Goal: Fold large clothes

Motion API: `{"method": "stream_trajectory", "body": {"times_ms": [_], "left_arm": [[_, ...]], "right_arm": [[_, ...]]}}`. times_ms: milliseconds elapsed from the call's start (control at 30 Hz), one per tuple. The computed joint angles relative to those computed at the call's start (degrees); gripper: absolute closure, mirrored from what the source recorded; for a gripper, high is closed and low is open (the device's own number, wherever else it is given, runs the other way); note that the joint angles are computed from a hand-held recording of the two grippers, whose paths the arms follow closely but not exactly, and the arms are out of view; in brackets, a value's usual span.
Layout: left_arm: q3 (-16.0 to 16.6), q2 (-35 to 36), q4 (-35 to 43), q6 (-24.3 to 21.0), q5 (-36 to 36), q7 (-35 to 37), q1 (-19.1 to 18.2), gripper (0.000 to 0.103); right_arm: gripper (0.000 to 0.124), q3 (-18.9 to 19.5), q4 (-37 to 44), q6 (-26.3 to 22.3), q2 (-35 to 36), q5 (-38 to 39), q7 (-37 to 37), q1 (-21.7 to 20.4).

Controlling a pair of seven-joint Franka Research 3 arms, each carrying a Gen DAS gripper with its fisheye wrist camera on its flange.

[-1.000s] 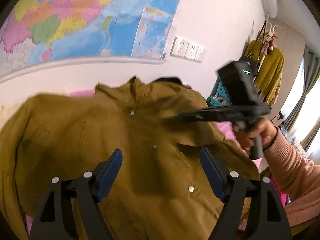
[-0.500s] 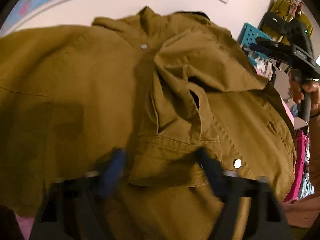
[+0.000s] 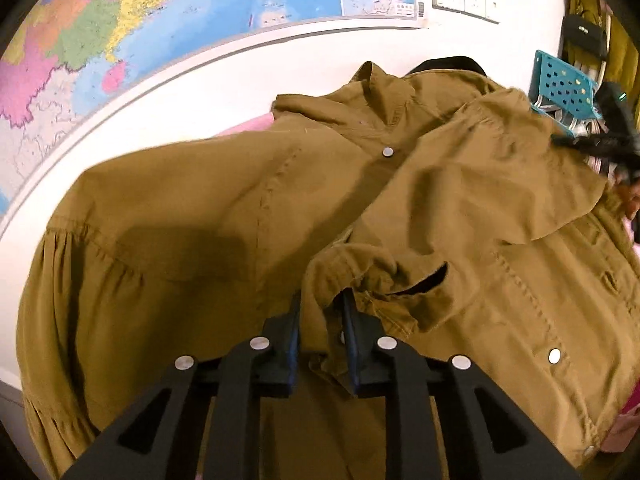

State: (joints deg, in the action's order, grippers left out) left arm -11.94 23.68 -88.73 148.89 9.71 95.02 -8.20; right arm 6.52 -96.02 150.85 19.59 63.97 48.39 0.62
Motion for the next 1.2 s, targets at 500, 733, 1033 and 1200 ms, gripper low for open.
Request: {"method": "stream_trajectory", "body": {"times_ms": [500,733,1033,1200], "left_arm": [[-1.63,4.72,4.14,-0.83,-4.72,2.34,0.91,0.045],[2.53,8.26,9.24,-2.39,2.59,-6.03,-3.41,0.057],[1.17,-7.82,-11.86,13.26,1.35,-8.96,2.08,0.041],[12.14,-17.55,-21.58,17.75,26.73,-33.16,-2.03,0.032]], "right_arm": [[0.081,-1.61,-8.06,16.21,-4.56,-19.84,15.16,4.94],[0.081,3.69,0.29,9.02,-0.71,-18.99,3.89,7.25],[0.083,-2.13,19.46,-3.26,16.11,-38.51,19.65,16.76],[0.081,1.43,18.54,-2.42,15.26,-37.05,20.35,14.23]]}}
